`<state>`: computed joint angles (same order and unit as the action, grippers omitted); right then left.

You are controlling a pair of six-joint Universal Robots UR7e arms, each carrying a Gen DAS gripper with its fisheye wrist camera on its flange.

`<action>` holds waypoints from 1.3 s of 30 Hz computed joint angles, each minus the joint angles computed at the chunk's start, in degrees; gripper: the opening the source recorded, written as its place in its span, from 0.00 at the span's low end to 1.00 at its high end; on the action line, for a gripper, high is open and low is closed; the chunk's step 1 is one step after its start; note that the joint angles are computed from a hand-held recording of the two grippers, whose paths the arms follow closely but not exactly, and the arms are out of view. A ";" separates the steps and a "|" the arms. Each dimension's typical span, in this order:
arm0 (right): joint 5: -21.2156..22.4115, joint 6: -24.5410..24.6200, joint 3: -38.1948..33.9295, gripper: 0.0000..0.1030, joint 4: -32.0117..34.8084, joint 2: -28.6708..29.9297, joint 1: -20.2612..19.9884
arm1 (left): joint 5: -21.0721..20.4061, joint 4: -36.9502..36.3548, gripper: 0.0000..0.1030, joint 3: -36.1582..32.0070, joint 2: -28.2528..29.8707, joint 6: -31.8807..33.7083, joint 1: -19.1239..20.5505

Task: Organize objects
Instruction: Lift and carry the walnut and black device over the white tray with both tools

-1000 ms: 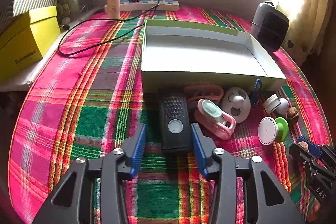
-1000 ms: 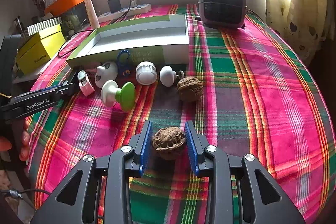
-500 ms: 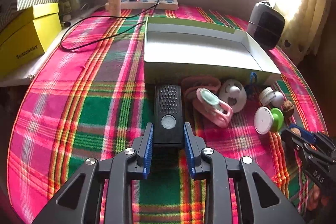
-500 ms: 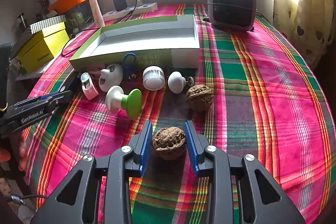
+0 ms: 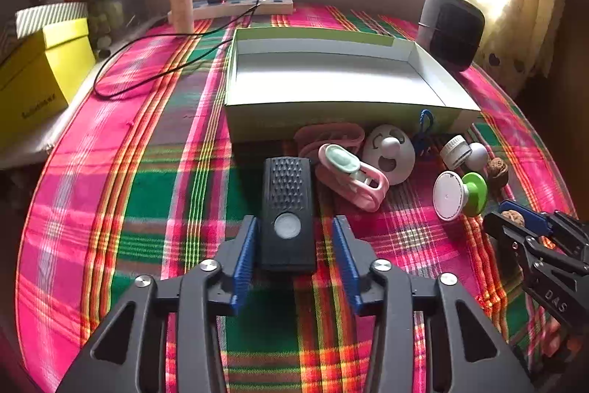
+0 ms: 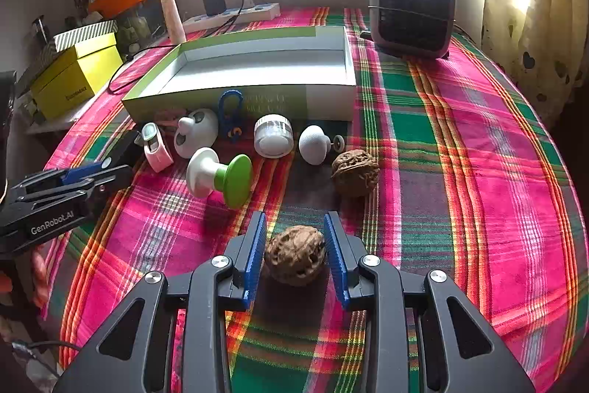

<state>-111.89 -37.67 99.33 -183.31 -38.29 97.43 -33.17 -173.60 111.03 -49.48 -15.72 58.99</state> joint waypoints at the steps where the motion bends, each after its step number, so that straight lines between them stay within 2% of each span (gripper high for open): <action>1: -0.22 -0.04 0.07 0.33 -0.22 0.02 0.06 | 0.30 -0.26 0.40 -0.18 0.23 0.13 0.01; 9: -0.79 -0.23 0.99 0.33 -1.50 -0.27 -0.01 | 0.91 -0.84 0.39 -0.34 0.46 0.78 0.06; 16: -0.85 -0.48 1.06 0.31 -1.75 -0.20 0.06 | 2.91 -0.42 0.25 -0.34 0.64 0.35 -0.17; 23: -0.48 -0.54 0.89 0.31 -1.37 -0.24 0.05 | 3.15 -0.76 0.25 -0.12 0.63 -0.16 -0.27; 39: 3.15 0.09 -1.16 0.31 1.30 -0.30 1.07 | 4.28 -7.20 0.25 0.38 0.50 5.58 -2.15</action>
